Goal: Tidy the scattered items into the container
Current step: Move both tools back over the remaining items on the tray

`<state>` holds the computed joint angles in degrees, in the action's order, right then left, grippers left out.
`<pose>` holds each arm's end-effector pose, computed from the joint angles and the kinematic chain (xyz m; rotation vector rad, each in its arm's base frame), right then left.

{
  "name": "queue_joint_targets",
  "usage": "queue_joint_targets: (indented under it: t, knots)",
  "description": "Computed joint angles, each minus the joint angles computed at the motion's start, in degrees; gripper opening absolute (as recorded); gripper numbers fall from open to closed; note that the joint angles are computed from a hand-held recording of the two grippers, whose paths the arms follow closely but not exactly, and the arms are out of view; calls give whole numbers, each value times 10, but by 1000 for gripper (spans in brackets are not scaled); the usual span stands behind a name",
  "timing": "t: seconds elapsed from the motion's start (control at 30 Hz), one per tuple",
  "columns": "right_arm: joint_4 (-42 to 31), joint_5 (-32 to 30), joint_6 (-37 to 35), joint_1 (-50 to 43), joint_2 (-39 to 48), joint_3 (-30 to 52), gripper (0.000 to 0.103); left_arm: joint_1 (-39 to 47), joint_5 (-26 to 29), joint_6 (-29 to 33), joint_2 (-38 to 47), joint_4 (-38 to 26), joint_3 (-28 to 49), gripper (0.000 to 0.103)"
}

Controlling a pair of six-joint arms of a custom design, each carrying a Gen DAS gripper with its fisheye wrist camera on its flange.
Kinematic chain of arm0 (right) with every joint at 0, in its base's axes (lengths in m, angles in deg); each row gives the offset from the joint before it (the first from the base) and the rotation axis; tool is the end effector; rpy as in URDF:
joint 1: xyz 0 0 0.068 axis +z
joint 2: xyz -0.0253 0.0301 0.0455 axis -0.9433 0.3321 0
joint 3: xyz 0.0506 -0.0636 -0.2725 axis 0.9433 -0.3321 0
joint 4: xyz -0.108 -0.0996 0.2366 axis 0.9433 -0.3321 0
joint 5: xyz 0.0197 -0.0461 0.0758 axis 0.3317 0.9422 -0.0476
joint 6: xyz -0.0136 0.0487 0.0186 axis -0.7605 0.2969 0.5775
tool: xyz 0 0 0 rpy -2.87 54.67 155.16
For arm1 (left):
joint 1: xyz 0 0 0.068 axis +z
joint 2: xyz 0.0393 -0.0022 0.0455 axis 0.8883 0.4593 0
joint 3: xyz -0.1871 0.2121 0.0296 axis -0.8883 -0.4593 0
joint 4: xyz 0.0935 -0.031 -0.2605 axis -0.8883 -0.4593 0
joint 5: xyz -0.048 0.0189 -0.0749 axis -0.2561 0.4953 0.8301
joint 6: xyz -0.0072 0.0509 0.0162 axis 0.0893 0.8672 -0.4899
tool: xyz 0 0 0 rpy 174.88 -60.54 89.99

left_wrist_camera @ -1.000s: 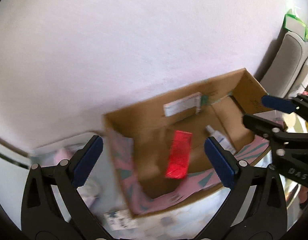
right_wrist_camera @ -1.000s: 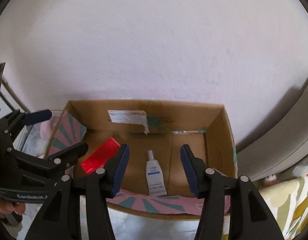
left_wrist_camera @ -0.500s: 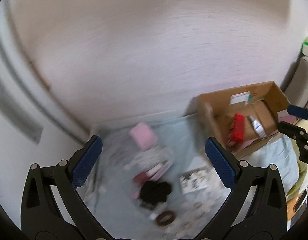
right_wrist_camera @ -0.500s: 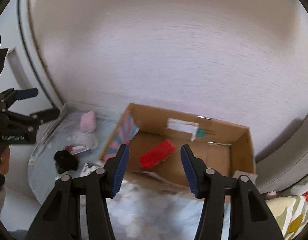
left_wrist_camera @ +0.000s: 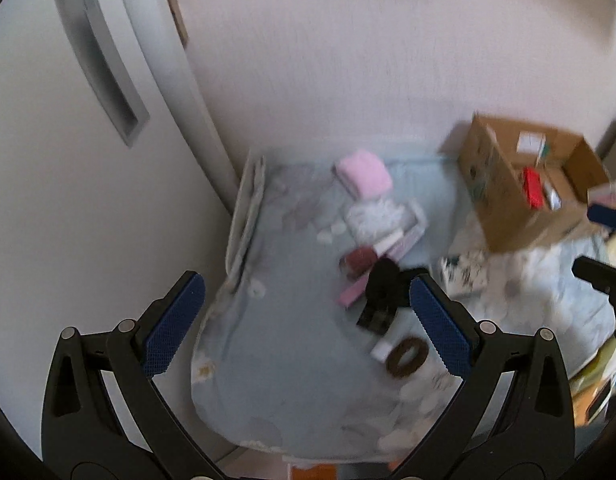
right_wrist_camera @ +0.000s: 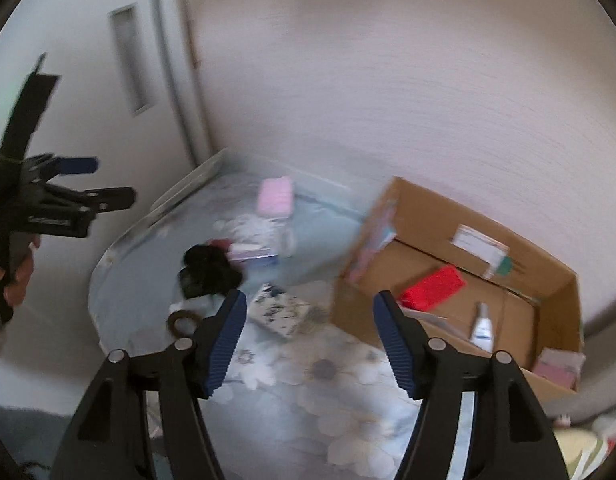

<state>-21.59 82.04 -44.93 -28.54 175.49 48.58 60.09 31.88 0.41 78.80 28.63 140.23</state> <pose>0.2779 0.2287 0.2578 0.1027 2.4612 -0.0397 0.3190 -0.0164 0.2349 0.4182 2.5120 0.0124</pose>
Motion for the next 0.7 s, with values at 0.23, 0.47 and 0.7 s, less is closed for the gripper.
queue_joint_targets:
  t: [0.23, 0.47, 0.7]
  knots:
    - [61, -56, -16, -9, 36, -24, 63, -17, -1, -1, 15, 44, -64, 102]
    - [89, -87, 17, -13, 76, -42, 63, -26, -2, 4, 46, 68, -98, 102]
    - [125, -99, 61, -17, 118, -53, 63, -31, 15, -34, 89, 94, -94, 102]
